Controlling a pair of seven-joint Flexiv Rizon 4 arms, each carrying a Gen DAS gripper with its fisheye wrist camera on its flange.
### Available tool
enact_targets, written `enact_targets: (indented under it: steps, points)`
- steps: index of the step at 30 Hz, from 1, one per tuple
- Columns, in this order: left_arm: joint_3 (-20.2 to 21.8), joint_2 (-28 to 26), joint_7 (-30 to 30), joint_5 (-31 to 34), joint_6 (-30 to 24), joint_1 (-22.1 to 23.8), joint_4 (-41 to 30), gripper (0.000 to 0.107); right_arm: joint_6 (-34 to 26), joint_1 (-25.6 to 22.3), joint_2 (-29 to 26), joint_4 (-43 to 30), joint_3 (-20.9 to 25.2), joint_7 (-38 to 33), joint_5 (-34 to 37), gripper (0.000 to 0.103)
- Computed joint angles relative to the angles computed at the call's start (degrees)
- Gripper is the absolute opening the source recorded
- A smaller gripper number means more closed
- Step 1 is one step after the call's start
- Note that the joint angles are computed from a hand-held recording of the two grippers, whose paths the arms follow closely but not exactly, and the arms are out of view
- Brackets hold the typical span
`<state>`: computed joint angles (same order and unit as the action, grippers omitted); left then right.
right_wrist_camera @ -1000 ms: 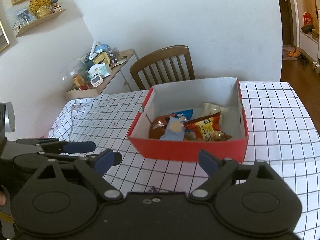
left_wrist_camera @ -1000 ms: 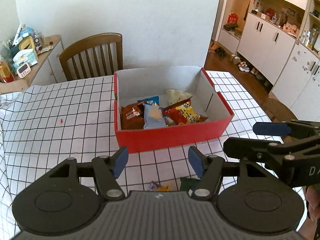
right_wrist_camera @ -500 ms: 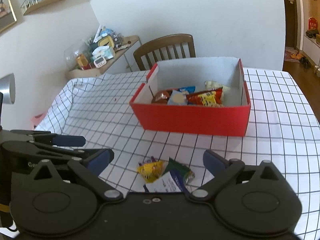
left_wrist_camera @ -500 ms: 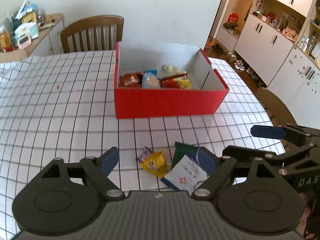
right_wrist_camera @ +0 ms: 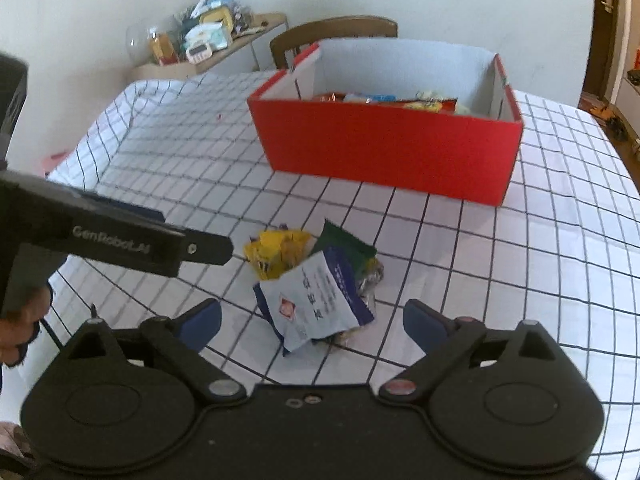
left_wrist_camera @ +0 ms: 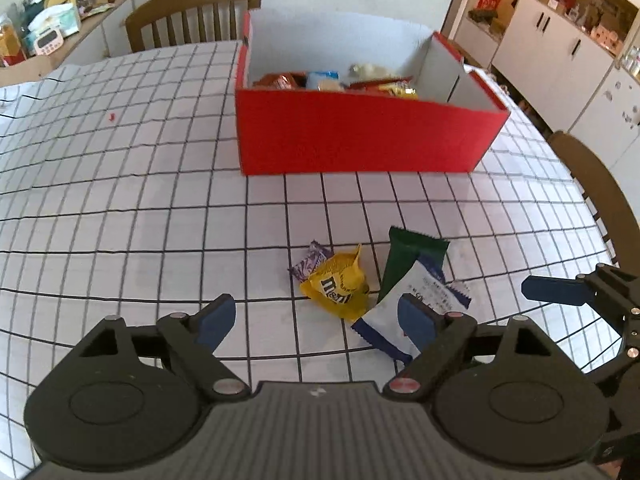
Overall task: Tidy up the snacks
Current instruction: 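Withdraw both tools from the box toward the remaining snacks, then grasp the yellow M&M's bag with the left gripper while the right grasps the white milk-tablet packet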
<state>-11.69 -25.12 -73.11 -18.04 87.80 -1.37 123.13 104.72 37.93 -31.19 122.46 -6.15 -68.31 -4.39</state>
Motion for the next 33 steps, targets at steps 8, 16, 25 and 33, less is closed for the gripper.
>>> enact_targets:
  steps: [8, 16, 25, 33]
  points:
    - [3.85, -4.29, -2.54, 2.29, -1.14, -3.59, -4.11, 0.089, -2.14, -3.51, -3.14, -2.73, 3.56, -0.20, -2.79, 0.085]
    - [4.97, -7.66, -4.79, 2.50, -4.88, -4.23, -8.26, 0.088, -4.73, -4.96, -5.70, -6.18, 4.23, 0.35, -5.69, 0.080]
    - [0.65, -8.99, -3.44, -0.31, -6.19, -0.26, -8.63, 0.070, -4.99, -4.03, -6.38, -6.73, 2.67, 0.52, -7.79, 0.082]
    - [-1.80, -9.07, -1.12, -2.35, -5.57, 1.26, -8.17, 0.053, -0.49, 7.73, -7.08, -3.80, -8.44, -6.47, -5.87, 0.093]
